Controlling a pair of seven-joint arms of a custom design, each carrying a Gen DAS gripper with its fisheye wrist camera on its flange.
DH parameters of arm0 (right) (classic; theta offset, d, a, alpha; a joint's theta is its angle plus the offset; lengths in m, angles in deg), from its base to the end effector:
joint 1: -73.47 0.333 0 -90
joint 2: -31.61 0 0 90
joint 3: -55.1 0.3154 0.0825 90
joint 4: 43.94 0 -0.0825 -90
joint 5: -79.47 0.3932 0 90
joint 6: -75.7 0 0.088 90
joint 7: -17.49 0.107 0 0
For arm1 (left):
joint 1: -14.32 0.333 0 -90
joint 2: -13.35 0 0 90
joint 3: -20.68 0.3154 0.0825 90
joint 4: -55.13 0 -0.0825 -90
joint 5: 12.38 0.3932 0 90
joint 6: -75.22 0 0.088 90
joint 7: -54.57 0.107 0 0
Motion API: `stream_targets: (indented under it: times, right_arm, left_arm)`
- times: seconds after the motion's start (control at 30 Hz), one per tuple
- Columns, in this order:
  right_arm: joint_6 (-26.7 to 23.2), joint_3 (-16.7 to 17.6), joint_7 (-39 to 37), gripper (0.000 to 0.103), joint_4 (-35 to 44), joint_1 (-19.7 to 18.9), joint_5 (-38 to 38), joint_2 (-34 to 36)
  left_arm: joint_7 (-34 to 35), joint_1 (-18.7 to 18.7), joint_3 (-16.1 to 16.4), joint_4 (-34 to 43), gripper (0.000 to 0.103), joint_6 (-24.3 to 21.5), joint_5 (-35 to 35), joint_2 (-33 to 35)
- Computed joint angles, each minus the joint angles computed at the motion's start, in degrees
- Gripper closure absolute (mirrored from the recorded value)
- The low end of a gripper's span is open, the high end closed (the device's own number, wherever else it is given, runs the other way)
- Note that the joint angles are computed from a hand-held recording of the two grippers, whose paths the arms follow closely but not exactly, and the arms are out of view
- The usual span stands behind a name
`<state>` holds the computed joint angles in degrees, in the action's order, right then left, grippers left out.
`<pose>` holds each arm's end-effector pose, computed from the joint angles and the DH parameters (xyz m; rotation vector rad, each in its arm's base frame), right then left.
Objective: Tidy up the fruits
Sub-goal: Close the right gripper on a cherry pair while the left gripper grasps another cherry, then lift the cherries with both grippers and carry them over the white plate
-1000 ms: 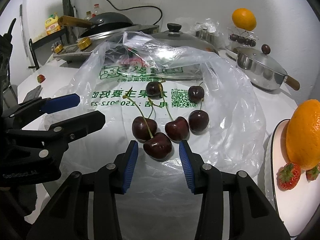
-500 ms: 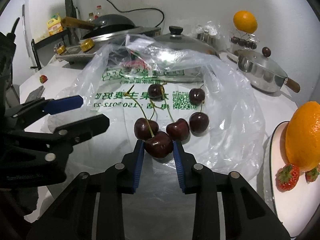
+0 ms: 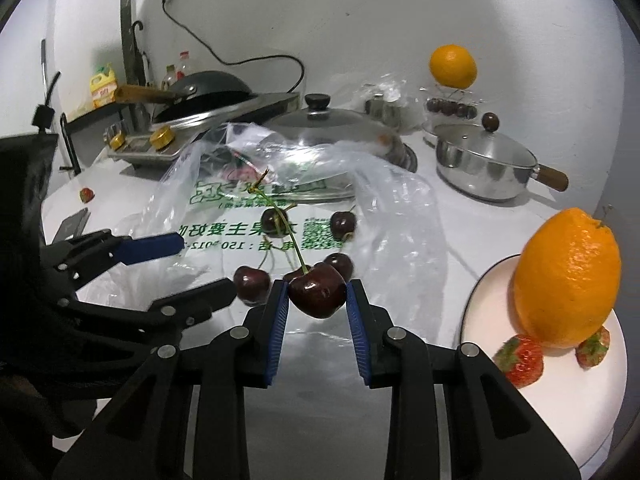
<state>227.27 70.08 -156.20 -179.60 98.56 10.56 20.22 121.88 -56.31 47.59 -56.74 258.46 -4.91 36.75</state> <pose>0.3716 0.3482 0.4318 -1.6695 1.6690 -0.7755 0.4543 -0.4963 0.3855 -1.1672 2.2654 -1.0990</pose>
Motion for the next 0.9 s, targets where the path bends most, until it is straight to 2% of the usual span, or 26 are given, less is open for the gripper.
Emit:
stream_targets:
  times: [0.33, 0.43, 0.6, 0.67, 0.77, 0.8, 0.9]
  right_arm:
    - [2.8, 0.0, 3.2, 0.071, -3.0, -1.5, -2.9, -2.6]
    - [3.5, 0.1, 3.7, 0.071, -3.4, -1.9, -3.5, -3.0]
    - [4.2, 0.2, 4.7, 0.071, -3.7, -2.4, -4.5, -3.2]
    - [4.4, 0.2, 5.1, 0.071, -3.8, -2.5, -4.9, -3.3]
    - [4.4, 0.2, 4.8, 0.071, -3.8, -2.5, -4.8, -3.2]
    - [4.2, 0.3, 4.8, 0.071, -3.7, -2.5, -4.7, -3.2]
    - [4.2, 0.3, 5.0, 0.071, -3.7, -2.5, -4.9, -3.2]
  left_arm:
    - [-4.4, 1.6, -1.8, 5.4, 0.031, -5.7, 5.8, 3.0]
    - [-5.0, 4.0, -4.5, 6.5, 0.046, -7.7, 7.1, 3.2]
    - [-7.3, 5.0, -5.6, 7.5, 0.055, -8.7, 11.4, 3.5]
    - [-7.8, 6.3, -6.9, 8.0, 0.063, -9.4, 12.5, 3.5]
    - [-8.7, 7.9, -8.6, 8.4, 0.070, -9.9, 14.4, 3.5]
    - [-9.8, 7.5, -8.2, 8.6, 0.071, -10.0, 15.7, 3.6]
    - [-10.6, 9.4, -10.2, 8.9, 0.072, -10.0, 17.4, 3.5]
